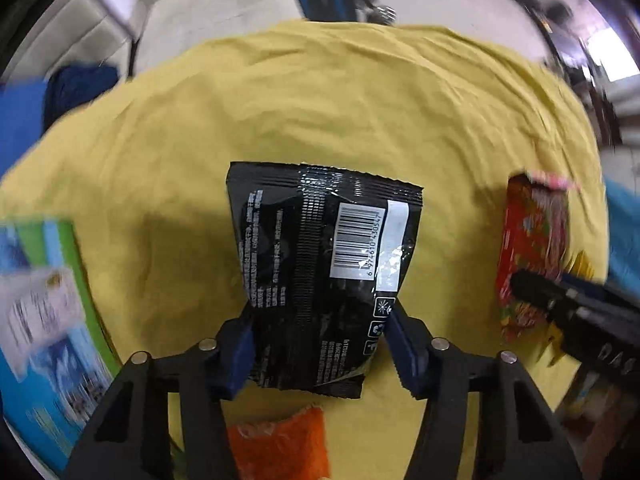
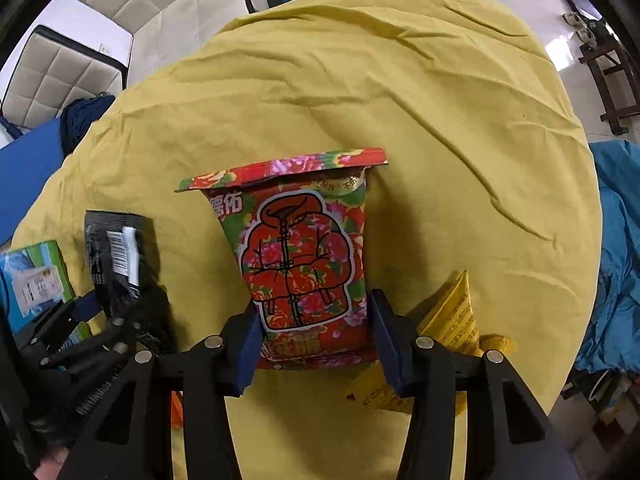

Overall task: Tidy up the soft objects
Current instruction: 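Grasp the red floral pack with the right tool while the left tool grasps the black pack, then carry the black pack and red floral pack into the box with both tools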

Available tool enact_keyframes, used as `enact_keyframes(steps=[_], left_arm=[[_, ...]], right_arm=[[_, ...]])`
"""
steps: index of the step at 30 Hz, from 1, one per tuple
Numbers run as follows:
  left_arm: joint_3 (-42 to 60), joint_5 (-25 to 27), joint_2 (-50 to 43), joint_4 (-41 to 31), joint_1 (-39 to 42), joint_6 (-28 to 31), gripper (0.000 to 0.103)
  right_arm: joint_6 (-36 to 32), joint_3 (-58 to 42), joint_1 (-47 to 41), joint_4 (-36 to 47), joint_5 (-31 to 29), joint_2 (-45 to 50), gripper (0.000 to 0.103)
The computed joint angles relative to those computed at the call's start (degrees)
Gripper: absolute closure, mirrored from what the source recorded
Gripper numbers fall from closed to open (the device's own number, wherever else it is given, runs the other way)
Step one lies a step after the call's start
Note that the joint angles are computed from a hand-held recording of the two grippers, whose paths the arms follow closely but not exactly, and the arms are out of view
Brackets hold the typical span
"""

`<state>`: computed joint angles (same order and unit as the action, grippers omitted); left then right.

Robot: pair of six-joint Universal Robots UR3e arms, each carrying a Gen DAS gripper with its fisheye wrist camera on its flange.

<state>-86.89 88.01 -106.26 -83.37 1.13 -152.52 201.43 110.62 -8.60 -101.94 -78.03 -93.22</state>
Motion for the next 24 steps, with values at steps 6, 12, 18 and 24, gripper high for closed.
enact_keyframes(steps=[6, 12, 18, 24], left_arm=[[-4.3, -1.5, 3.1, -1.2, 4.2, -1.5, 0.047], [-8.9, -0.5, 5.3, 1.8, 3.8, 0.6, 0.044], [-10.9, 1.1, 7.3, 4.3, 2.1, 0.0, 0.05], [-14.7, 1.1, 13.7, 4.6, 1.2, 0.2, 0.051]], right_arm=[[0.3, -2.1, 4.3, 1.0, 0.4, 1.9, 0.052], [2.5, 1.0, 4.1, -3.2, 1.0, 2.6, 0.05], [5.9, -3.4, 8.3, -5.4, -2.4, 7.9, 0.053], [11.1, -5.9, 13.1, -4.5, -3.9, 7.8, 0.056]])
